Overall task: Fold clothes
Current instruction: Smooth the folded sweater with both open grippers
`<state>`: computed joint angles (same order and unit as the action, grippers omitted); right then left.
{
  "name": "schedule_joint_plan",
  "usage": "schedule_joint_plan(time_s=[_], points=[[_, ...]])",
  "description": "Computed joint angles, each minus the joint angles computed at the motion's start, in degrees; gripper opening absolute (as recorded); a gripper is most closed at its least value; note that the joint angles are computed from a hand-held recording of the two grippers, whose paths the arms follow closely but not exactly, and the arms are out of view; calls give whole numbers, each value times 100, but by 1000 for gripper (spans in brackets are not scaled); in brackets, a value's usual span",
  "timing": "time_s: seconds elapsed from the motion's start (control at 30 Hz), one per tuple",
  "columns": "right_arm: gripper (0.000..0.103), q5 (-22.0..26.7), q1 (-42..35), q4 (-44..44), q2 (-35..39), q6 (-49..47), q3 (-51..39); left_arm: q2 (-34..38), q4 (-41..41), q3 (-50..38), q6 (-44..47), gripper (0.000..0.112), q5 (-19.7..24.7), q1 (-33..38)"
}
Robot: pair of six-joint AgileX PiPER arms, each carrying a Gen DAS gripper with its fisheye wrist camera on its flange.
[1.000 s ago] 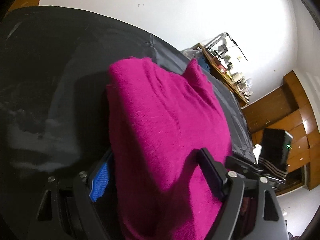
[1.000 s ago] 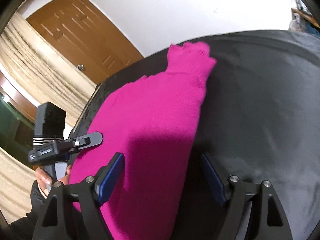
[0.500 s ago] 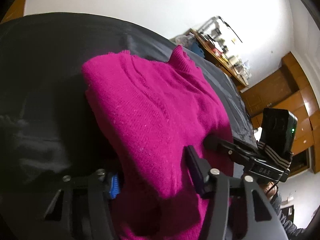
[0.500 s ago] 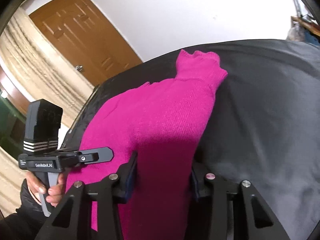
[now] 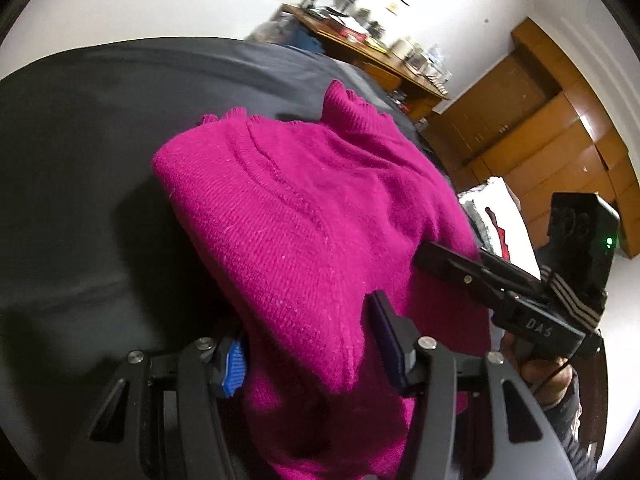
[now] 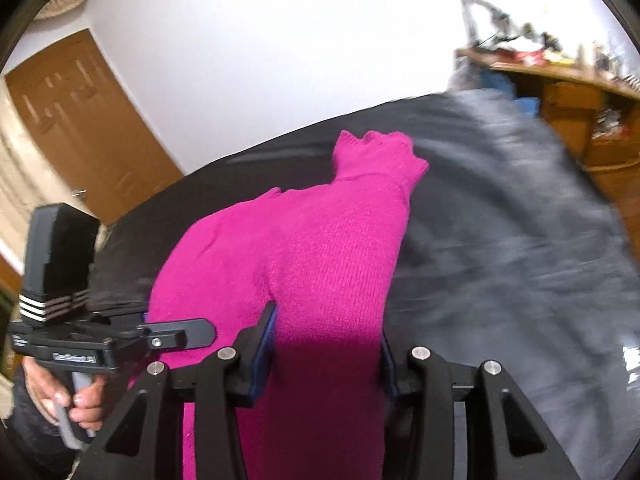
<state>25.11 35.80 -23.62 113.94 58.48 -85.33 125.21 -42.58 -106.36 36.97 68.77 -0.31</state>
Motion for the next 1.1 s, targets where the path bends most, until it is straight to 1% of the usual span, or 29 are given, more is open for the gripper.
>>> schedule_joint_plan(time_s=[0.03,0.07,0.1,0.17,0.23,0.3,0.33,0.37,0.4,0.43,0.47,0.53,0.63,0.67,0.7,0.8,0.9,0.97,1.03,1.1], points=[[48,-91,-104,-293,-141,253,289,91,0,-122,-142,60,-55,-152],[50,-197,-246,-395,-266,384,569,166,20,-219,-296,62,-121,-299],[55,-241,-324,-445,-369,482,749,201,76,-253,-451,65,-251,-466],[62,-253,-436,-606,-543,714,1013,108,351,-179,-648,67,-635,-749],[62,261,-154,-1459,-760,1449,1071,-59,697,-41,-755,70,-865,-863],[62,765,208,-2261,-1043,2082,1259,-585,1312,589,-938,79,-1570,-1032],[62,911,396,-2626,-1212,2352,1422,-934,1563,1020,-952,79,-2020,-1098],[63,854,589,-3053,-1476,2676,1757,-1281,1734,1445,-913,79,-2450,-1160],[65,794,740,-3395,-1691,2929,2040,-1549,1753,1765,-799,79,-2755,-1194],[65,649,791,-3537,-1799,3007,2234,-1787,1694,2045,-623,79,-3016,-1210],[65,550,908,-3582,-1845,3001,2332,-2079,1414,2369,-218,79,-3182,-1150],[65,559,1101,-3434,-1761,2813,2290,-2488,1063,2810,268,80,-3340,-1141],[65,814,1212,-3042,-1406,2388,2020,-2897,1023,3351,673,83,-3680,-1401],[65,889,1217,-2874,-1291,2266,1946,-2915,1059,3429,766,83,-3639,-1451],[65,820,1156,-2694,-1190,2135,1896,-2887,1143,3456,795,83,-3539,-1488],[65,669,1017,-2265,-985,1839,1814,-2451,1847,3227,-43,83,-3462,-1763],[66,592,944,-2042,-916,1718,1823,-2283,2395,3284,-507,83,-3753,-1866],[67,671,972,-2040,-855,1674,1760,-2165,2461,3245,-558,83,-3826,-1865],[73,709,973,-2029,-738,1592,1652,-2210,2450,3317,-539,84,-3751,-1763],[74,822,1041,-2017,-751,1610,1614,-2303,2428,3408,-599,84,-3689,-1718]])
